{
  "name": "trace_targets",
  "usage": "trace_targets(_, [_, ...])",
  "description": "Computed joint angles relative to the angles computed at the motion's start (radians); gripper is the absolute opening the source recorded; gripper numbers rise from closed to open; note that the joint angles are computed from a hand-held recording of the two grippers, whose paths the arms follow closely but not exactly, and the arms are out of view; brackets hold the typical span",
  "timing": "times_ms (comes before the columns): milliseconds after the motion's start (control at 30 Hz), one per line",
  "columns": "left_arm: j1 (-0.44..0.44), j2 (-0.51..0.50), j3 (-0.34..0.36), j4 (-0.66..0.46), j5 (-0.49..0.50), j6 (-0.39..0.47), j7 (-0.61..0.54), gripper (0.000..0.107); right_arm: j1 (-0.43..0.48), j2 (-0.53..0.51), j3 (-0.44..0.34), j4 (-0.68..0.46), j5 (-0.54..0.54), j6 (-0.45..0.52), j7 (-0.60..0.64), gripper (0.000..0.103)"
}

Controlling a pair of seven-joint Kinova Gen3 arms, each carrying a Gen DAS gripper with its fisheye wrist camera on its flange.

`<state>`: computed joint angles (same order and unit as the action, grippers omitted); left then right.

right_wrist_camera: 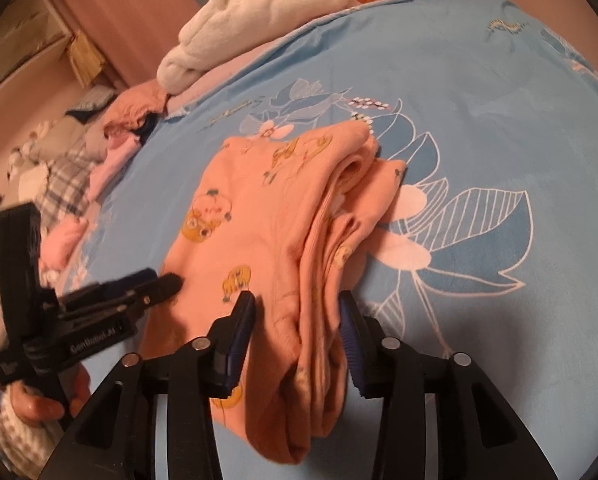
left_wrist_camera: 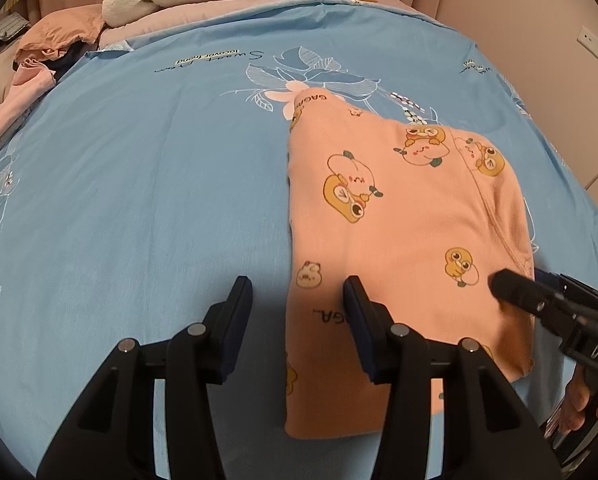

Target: Fold small clothes

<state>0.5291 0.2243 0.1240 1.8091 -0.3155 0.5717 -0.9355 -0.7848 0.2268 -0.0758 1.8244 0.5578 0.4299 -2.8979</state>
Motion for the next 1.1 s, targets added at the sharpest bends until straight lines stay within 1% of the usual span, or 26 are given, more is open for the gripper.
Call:
trace_targets(67, [0.002, -0.003, 0.0, 0.003, -0.002, 0.003, 0.003, 0.048, -0.002, 0.009, -0.01, -0.013, -0.007, 0.028, 0.019, 0.042])
trace_targets(200, [0.004, -0.011, 0.004, 0.012, -0.007, 0.008, 0.004, 0.048, -0.008, 0.017, -0.016, -0.021, -0.021, 0.051, 0.026, 0.042])
trace_targets(500, [0.005, -0.023, 0.013, 0.038, -0.004, 0.017, 0.015, 0.048, -0.041, 0.021, -0.027, -0.03, 0.011, 0.124, -0.003, 0.043])
trace_targets(1100, [0.014, -0.051, 0.028, 0.083, -0.034, 0.029, 0.071, 0.048, -0.055, 0.014, -0.055, -0.025, 0.037, 0.167, -0.041, 0.043])
